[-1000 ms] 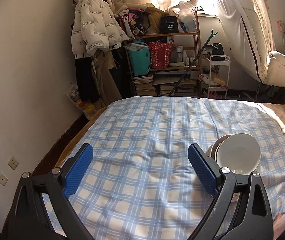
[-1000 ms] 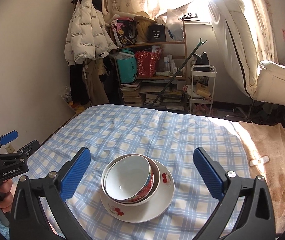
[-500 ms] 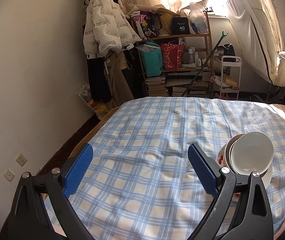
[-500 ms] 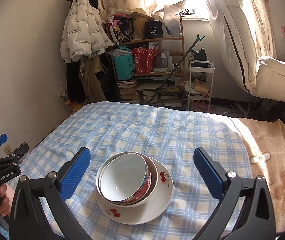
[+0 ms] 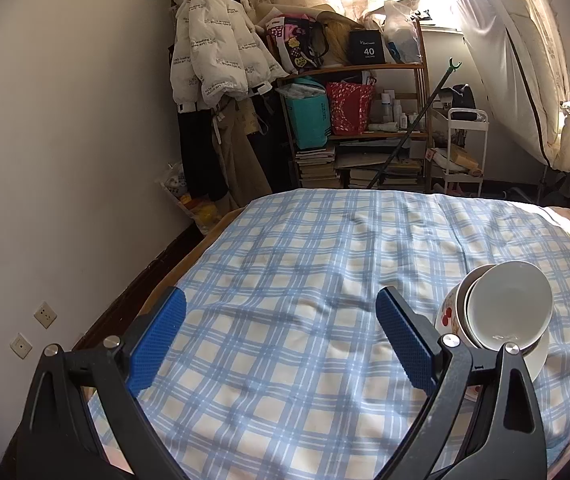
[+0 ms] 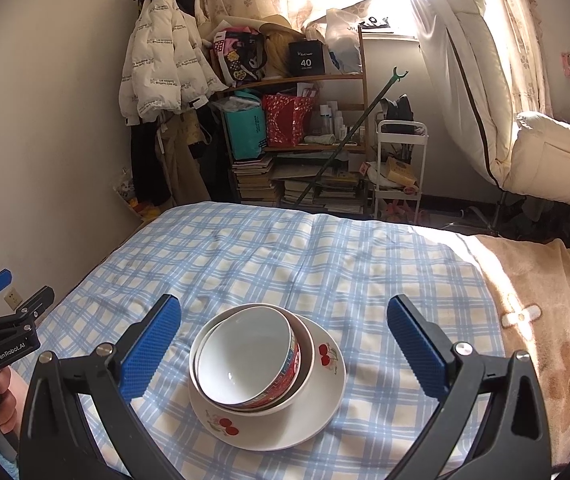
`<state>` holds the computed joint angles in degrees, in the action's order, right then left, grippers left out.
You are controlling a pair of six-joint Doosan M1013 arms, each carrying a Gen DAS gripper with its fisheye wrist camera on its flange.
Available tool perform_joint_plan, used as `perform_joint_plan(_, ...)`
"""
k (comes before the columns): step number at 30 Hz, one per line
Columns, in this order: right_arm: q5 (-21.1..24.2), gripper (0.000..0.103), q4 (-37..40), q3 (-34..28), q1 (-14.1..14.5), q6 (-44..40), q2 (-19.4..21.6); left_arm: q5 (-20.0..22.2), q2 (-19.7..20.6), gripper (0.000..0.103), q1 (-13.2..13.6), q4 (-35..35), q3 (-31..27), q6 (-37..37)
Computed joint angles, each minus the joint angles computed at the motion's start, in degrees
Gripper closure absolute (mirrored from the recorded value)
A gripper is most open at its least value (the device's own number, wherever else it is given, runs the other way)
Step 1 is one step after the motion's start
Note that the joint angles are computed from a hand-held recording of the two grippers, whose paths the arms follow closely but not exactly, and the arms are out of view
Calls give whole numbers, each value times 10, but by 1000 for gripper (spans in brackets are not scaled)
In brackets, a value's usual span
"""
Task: Organize plates and bowls
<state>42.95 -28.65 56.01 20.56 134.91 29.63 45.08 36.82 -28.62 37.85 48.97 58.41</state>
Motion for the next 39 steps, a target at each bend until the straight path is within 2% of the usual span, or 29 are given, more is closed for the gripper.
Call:
perform_joint_plan(35,1,0,3,1,-2,-8,0,22,8,8,0,25,-13,-2)
perform_joint_plan(39,1,0,3,0,-2,-9,0,19,8,8,-2,45,-9,-16)
